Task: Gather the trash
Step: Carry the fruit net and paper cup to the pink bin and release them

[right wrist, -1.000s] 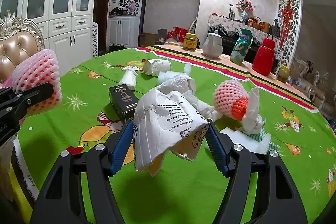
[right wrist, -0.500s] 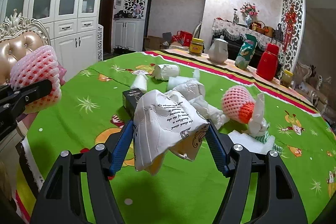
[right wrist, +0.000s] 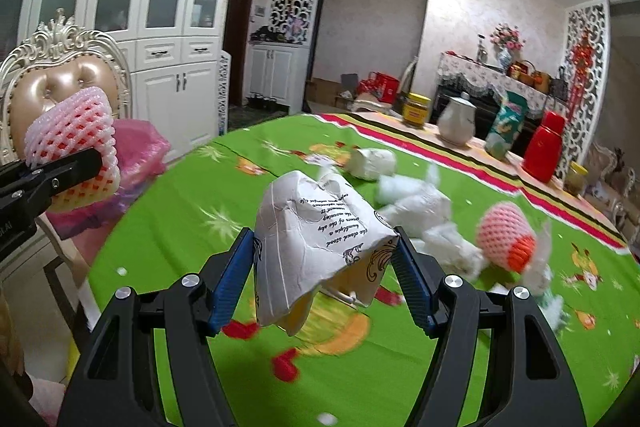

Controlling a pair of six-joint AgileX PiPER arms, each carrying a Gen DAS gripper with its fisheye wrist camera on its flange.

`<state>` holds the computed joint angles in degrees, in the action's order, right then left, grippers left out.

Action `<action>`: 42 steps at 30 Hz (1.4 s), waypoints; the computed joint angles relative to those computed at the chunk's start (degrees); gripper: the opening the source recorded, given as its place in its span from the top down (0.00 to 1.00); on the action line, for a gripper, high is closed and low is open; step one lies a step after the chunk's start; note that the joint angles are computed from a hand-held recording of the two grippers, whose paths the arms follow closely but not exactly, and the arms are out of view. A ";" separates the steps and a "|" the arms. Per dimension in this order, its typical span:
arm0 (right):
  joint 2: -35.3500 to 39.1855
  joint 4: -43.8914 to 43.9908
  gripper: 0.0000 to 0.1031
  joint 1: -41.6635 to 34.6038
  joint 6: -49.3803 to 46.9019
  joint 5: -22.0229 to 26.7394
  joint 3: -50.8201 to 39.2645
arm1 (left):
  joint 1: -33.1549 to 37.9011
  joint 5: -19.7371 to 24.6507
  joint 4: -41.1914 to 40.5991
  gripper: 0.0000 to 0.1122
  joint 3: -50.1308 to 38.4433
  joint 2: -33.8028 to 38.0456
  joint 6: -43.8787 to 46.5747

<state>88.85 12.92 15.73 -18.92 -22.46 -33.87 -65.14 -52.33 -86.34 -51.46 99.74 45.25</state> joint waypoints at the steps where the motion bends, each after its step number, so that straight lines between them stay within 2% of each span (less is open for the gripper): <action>1: 0.44 2.22 0.37 1.40 -1.87 0.27 -0.95 | 0.08 -0.48 -0.05 0.83 0.87 -0.76 -0.06; 9: 4.80 16.87 0.36 11.43 -15.14 1.51 -8.95 | 3.20 -2.83 0.10 0.83 10.86 -9.67 -2.07; 14: 8.07 25.07 0.36 16.54 -23.14 2.34 -14.67 | 7.68 -1.32 1.20 0.83 16.49 -15.06 -2.94; 23: 14.86 38.58 0.36 22.86 -37.18 3.68 -24.53 | 19.34 5.48 7.55 0.83 21.83 -19.37 -5.02; 29: 19.45 45.69 0.36 25.61 -44.69 5.03 -31.42 | 28.46 12.10 14.90 0.83 23.62 -20.37 -8.13; 32: 22.05 49.51 0.36 26.69 -48.74 6.54 -35.56 | 33.39 15.42 20.11 0.83 24.27 -20.12 -11.26; 35: 24.48 54.10 0.36 27.35 -53.54 7.67 -39.37 | 40.01 19.82 28.94 0.83 24.61 -19.18 -17.23; 42: 30.46 70.63 0.36 27.69 -70.42 10.69 -48.80 | 47.80 23.73 42.43 0.83 23.54 -15.44 -27.10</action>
